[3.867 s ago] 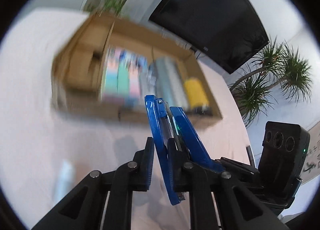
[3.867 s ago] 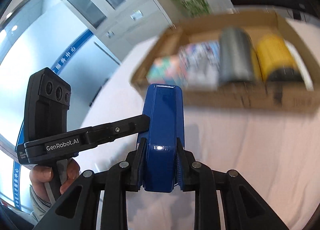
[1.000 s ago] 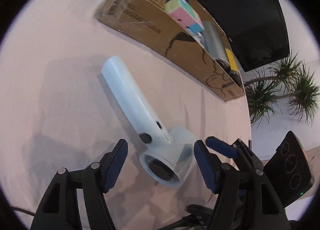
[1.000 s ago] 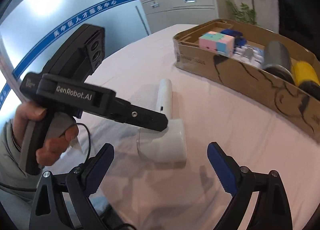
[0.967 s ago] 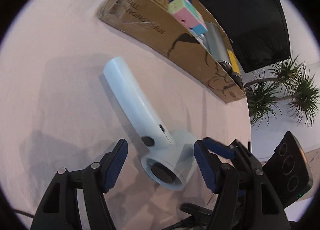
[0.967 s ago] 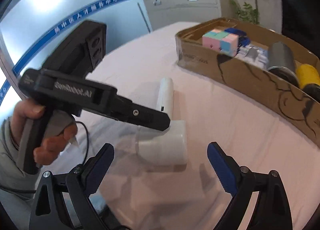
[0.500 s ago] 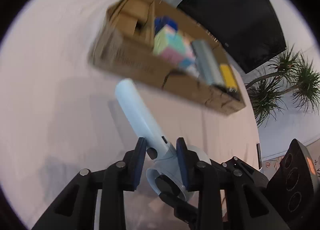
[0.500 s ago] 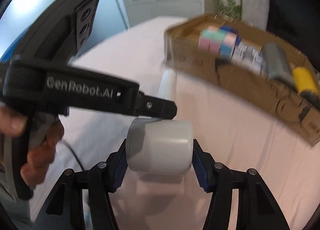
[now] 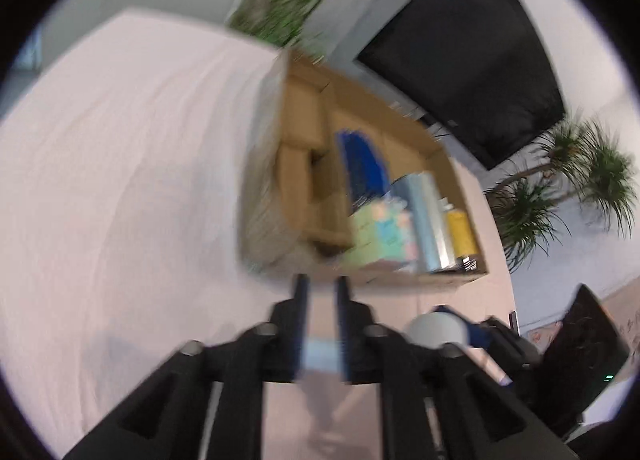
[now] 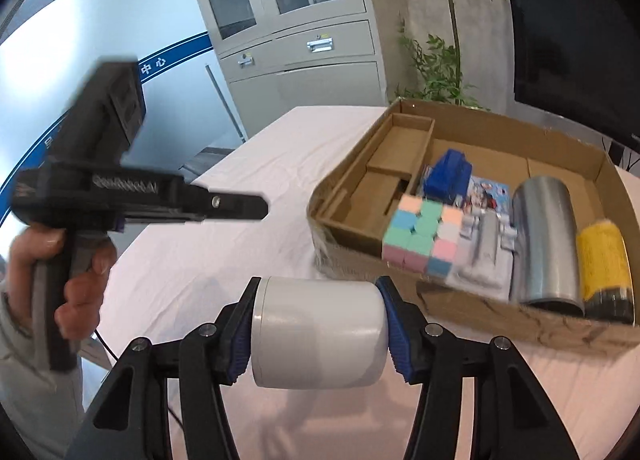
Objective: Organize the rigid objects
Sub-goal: 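Grasp the white fan head with both grippers and lift it, then lower the fan into the box compartment beside the stapler and release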
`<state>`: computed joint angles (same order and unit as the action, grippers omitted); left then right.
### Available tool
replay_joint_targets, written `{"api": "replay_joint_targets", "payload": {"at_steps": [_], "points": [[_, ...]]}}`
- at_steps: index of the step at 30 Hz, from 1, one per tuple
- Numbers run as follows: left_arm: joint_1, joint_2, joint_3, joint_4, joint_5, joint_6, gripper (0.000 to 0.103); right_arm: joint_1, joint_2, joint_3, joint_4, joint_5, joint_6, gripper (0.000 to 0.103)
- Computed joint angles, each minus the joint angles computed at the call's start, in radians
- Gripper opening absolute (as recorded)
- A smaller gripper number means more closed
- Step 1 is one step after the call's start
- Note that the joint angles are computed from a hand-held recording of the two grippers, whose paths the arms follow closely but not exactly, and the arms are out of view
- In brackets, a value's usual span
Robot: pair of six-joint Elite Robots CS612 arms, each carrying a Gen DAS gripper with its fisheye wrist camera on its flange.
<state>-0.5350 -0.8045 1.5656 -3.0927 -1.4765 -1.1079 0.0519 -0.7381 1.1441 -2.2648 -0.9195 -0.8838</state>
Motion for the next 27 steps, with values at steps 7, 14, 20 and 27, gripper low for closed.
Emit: {"api": "replay_joint_targets", "payload": {"at_steps": [7, 14, 20, 27], "points": [[-0.005, 0.128, -0.015, -0.250, -0.276, -0.237, 0.062, -0.036, -0.043, 0.071, 0.101, -0.065, -0.070, 0.053], [-0.028, 0.181, -0.078, -0.220, -0.318, -0.266, 0.052, -0.043, -0.040, 0.111, 0.187, -0.162, -0.118, 0.052], [-0.058, 0.118, -0.063, -0.128, -0.120, -0.151, 0.037, -0.046, -0.054, 0.147, 0.127, -0.129, -0.118, 0.052], [-0.024, 0.061, -0.154, 0.014, -0.001, 0.213, 0.033, -0.027, -0.037, 0.092, 0.039, 0.020, -0.021, 0.054]]}}
